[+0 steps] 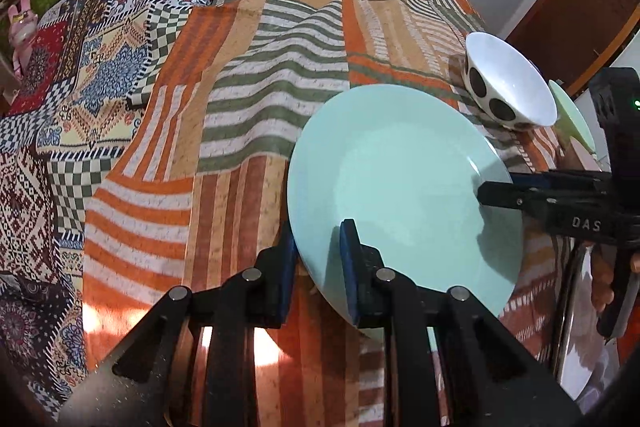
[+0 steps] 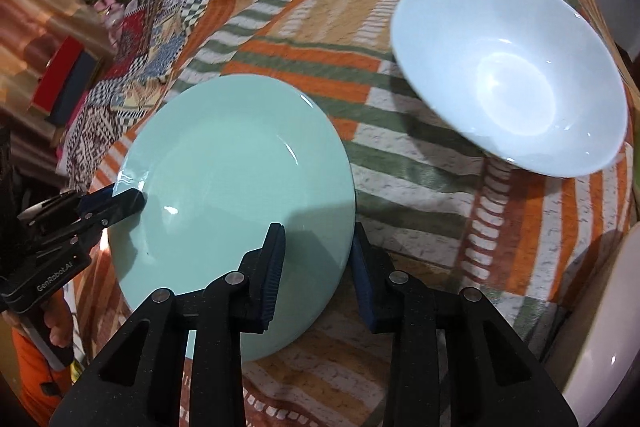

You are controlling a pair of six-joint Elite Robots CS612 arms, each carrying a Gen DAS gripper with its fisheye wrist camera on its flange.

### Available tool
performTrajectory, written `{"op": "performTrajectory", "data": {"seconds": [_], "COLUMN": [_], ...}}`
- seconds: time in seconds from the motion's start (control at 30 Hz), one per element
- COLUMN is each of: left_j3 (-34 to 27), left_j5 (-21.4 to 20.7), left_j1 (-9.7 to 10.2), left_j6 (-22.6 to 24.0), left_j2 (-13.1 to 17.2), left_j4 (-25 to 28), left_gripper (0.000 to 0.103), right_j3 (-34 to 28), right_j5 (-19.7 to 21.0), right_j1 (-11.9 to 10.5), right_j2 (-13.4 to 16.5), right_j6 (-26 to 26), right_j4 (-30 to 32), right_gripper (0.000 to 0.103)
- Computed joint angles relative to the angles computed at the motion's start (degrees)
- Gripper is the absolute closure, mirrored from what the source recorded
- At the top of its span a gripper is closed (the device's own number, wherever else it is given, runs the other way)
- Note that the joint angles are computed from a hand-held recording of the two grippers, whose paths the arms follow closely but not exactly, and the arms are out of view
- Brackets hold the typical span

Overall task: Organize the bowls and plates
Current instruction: 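Lift the mint green plate with both grippers and carry it toward the stack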

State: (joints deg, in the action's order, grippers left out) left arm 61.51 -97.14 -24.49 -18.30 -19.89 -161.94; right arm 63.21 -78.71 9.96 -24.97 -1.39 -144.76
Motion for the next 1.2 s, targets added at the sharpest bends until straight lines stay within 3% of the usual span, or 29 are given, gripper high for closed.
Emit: {"op": "performTrajectory", "data": {"seconds": [0.23,0.37,0.53,0.8,0.97,1.2], "left_j3": [0.0,0.3,2.7,7.7,11.3,17.2], "left_j5": [0.2,1.8,4.0,6.3,6.1,9.7], "left_j1": [-0.09,-0.42,-1.02,-2.18,-2.79,-4.62], "left_j6": [-0.7,-0.8,-0.3,-0.3,-1.4,-0.6], "left_j2": [0.2,-0.2,-1.6,-5.1,-7.7,-11.6], "left_j4": [-0.6,-0.2,-2.6,-8.3,-12.1,-18.1], "left_gripper": [0.082,0.082,0.082,0.082,0.082,0.082], "right_j3": [-1.2,-0.1,2.4,8.5,13.3,18.7], "right_j5": [1.6,1.0,3.0,3.7,6.3,6.9], "right_j1": [-0.3,-0.2,-0.6,-0.8,-1.5,-1.7], "right_j2": [0.6,-0.1,-1.4,-4.9,-7.7,-10.7], "right_j6": [0.2,0.7,1.5,2.7,4.5,4.2], "right_j4": [1.6,0.9,-1.0,-9.5,-17.0,-24.7], "right_gripper": [0.075,0.075,0.076,0.076,0.076,0.076]}}
